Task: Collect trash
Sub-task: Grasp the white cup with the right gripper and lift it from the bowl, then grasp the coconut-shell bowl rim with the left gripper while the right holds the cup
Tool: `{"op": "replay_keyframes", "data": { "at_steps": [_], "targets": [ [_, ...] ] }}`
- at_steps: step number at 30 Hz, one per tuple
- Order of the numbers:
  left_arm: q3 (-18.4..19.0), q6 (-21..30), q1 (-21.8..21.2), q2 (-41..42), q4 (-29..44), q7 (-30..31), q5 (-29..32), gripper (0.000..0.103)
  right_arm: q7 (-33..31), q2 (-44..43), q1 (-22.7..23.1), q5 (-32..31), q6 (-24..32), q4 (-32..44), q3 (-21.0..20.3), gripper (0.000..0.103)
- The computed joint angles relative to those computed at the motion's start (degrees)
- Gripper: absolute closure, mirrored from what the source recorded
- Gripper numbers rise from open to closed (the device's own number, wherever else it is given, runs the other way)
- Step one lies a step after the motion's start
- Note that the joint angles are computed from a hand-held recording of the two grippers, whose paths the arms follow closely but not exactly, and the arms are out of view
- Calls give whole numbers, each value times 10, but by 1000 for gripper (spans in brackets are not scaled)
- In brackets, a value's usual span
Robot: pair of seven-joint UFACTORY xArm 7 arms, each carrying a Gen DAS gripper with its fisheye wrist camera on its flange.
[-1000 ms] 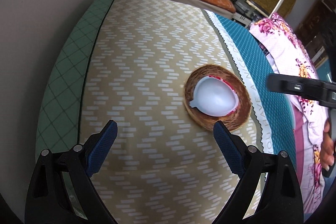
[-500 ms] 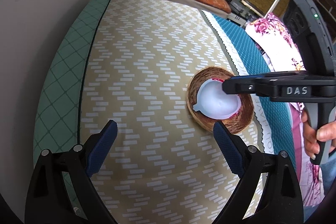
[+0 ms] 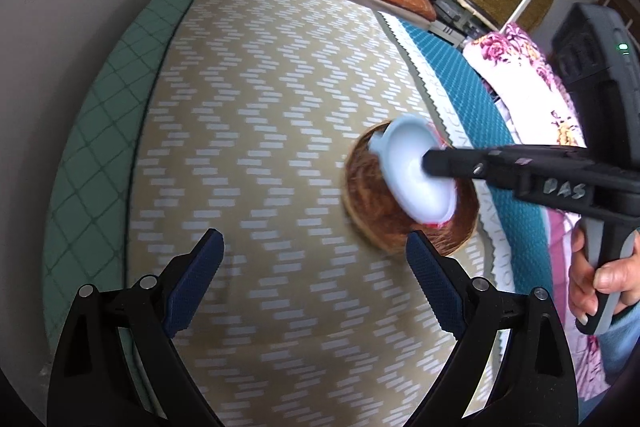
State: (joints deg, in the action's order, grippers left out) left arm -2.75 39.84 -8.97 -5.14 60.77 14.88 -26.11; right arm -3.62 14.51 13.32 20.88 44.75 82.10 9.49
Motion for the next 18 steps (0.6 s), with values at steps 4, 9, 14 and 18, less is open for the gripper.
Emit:
{"op": "replay_keyframes", "data": {
  "at_steps": [4,9,14,18],
  "targets": [
    [-6,1,-5,21,18,1,-12,10,7,-45,-9,24,-35,-43,-5,99],
    [-18,13,-10,52,50,1,1,31,14,-91,-14,40,-56,-97,-15,99],
    [-28,12,-16,66,62,-25,36,52,-2,-145,-25,78,-77,-164,-32,99],
    [-35,6,-25,72,69,-59,65,61,-15,-170,-32,98,-84,-191,-48,99]
  ]
}}
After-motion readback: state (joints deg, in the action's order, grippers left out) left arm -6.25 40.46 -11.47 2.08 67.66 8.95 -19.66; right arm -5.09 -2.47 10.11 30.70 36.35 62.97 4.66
